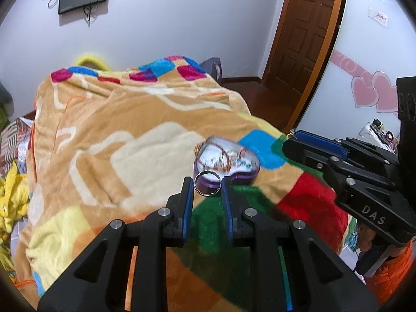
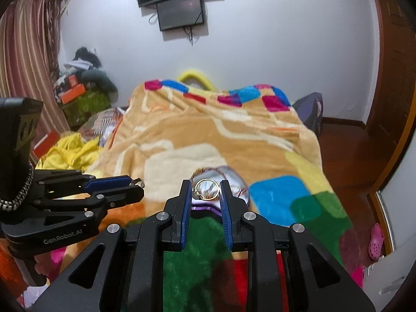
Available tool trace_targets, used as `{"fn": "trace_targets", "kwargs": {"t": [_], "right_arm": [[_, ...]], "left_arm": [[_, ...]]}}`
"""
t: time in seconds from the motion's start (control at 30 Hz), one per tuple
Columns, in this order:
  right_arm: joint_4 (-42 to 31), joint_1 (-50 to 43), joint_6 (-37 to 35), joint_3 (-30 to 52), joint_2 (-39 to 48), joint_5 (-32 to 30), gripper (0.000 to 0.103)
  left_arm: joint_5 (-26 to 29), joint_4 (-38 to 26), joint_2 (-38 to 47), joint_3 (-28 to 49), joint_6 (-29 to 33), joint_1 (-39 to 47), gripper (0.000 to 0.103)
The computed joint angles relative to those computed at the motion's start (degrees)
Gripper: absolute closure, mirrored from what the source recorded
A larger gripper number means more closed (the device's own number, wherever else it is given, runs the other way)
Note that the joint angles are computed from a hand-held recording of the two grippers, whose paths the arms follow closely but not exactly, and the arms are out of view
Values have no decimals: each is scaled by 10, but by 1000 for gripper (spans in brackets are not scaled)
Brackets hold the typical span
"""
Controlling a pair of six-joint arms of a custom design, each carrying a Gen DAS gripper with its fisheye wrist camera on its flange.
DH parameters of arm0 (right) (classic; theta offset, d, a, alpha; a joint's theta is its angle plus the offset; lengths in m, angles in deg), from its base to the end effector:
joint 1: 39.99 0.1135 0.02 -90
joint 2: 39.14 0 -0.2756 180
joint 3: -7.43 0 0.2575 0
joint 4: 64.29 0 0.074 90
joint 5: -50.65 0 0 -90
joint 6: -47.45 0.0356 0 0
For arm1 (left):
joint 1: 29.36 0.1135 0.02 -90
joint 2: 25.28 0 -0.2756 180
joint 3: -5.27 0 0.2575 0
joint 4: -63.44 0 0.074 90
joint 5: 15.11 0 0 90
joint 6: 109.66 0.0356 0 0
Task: Organize jewelry
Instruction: 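Lower both rings into the purple heart tin and open both tools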
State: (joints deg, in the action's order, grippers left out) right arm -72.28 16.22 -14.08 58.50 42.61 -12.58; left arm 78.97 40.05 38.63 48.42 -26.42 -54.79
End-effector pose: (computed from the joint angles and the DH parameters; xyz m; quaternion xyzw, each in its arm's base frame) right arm 0.1716 0.2275 0.1888 -0.1129 0.8753 0.1296 0.4520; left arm 0.1959 -0.0960 0.1935 0.1630 0.9060 -0.1394 0.3649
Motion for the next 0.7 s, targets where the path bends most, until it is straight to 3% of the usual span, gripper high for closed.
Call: {"fn": "trace_targets", "kwargs": {"t": [0.33,0.7], "right_arm": [[39,-31,-22,-4,-6,-2,83],[81,-88,-2,-11,66,-86,84]], "left_arm": [[-4,27,40,37,1,-8,82],[9,75,139,53,1,-5,82]]}}
